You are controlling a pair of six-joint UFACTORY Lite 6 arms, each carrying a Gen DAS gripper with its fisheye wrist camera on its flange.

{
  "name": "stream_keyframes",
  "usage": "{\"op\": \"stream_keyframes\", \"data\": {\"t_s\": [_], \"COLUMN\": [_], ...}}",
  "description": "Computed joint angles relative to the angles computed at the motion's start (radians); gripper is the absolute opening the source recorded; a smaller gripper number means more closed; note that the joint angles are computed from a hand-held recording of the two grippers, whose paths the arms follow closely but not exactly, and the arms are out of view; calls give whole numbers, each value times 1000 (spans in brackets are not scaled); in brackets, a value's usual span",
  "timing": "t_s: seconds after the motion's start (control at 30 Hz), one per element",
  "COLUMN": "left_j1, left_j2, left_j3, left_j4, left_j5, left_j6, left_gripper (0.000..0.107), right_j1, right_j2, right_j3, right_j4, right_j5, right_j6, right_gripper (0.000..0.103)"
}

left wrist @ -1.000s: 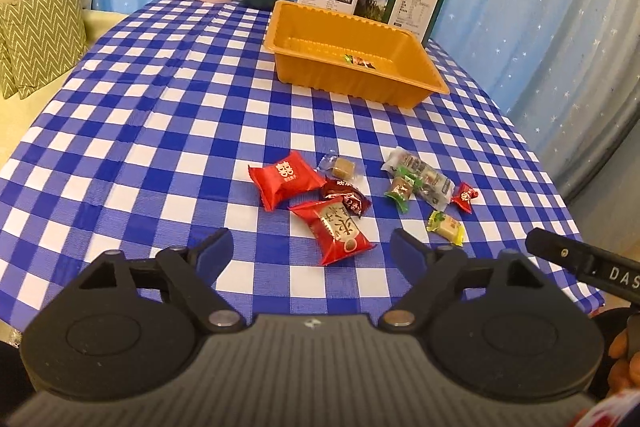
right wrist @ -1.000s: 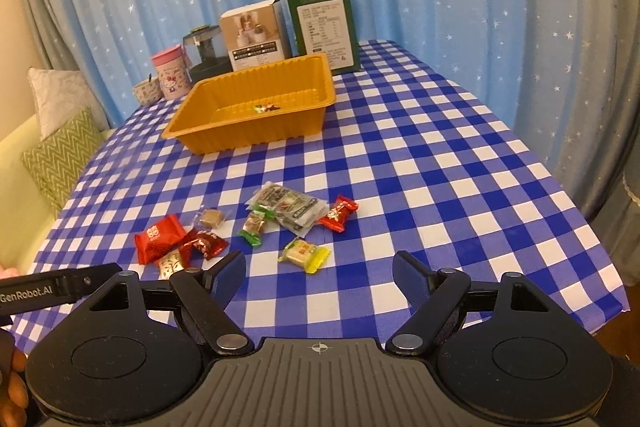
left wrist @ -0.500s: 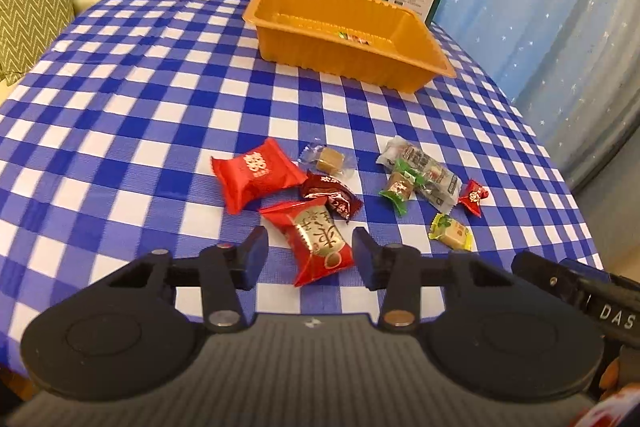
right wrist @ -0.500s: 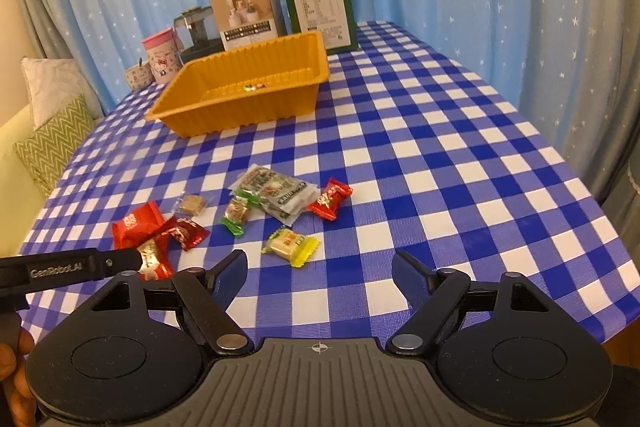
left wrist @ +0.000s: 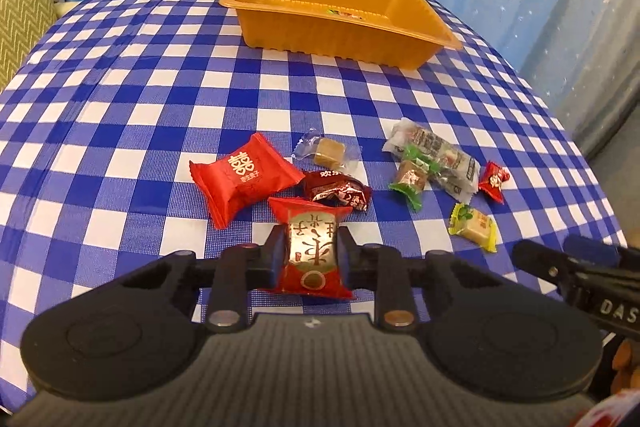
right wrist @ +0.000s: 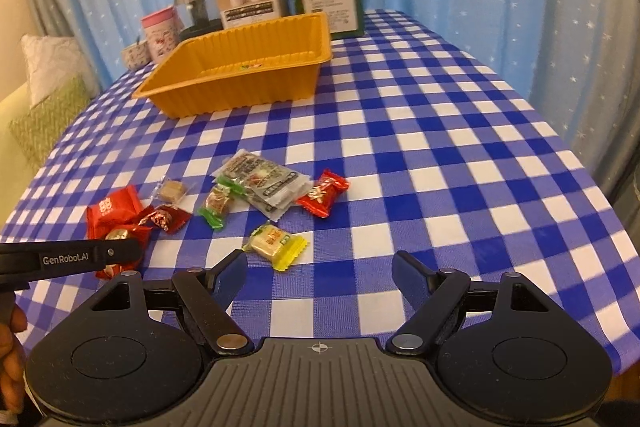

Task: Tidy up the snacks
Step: 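Grasp the red-and-gold candy with the left gripper while the right gripper grasps the yellow-green candy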

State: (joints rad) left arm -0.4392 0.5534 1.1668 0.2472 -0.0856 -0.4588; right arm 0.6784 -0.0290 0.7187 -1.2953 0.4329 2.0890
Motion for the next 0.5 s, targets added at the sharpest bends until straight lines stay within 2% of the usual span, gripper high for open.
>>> {"op": "stream_keyframes", "data": {"t_s": [0.03,0.17,0.3,0.5], "left_j1": [-1,5,16,25], "left_j2": [-3,-46,-86,-95], "left_j3": [-3,-48,-84,-87], "left_j4": [-9,147,245,294], "left_j5": [1,-21,-40,-48], "left_j6": [13,-131,-207,-255], "left_gripper": [23,22,22,22], "right_j1": [-6,-32,-62,-123], "right_j2": [10,55,127,231], "right_j3": [5,34,85,167], "right_j4": [-17,-127,-212,-220], "right_j5": [-13,-72,-123,-208], "right_j6": [-1,12,-39,-210], "right_gripper": [80,79,62,49]}}
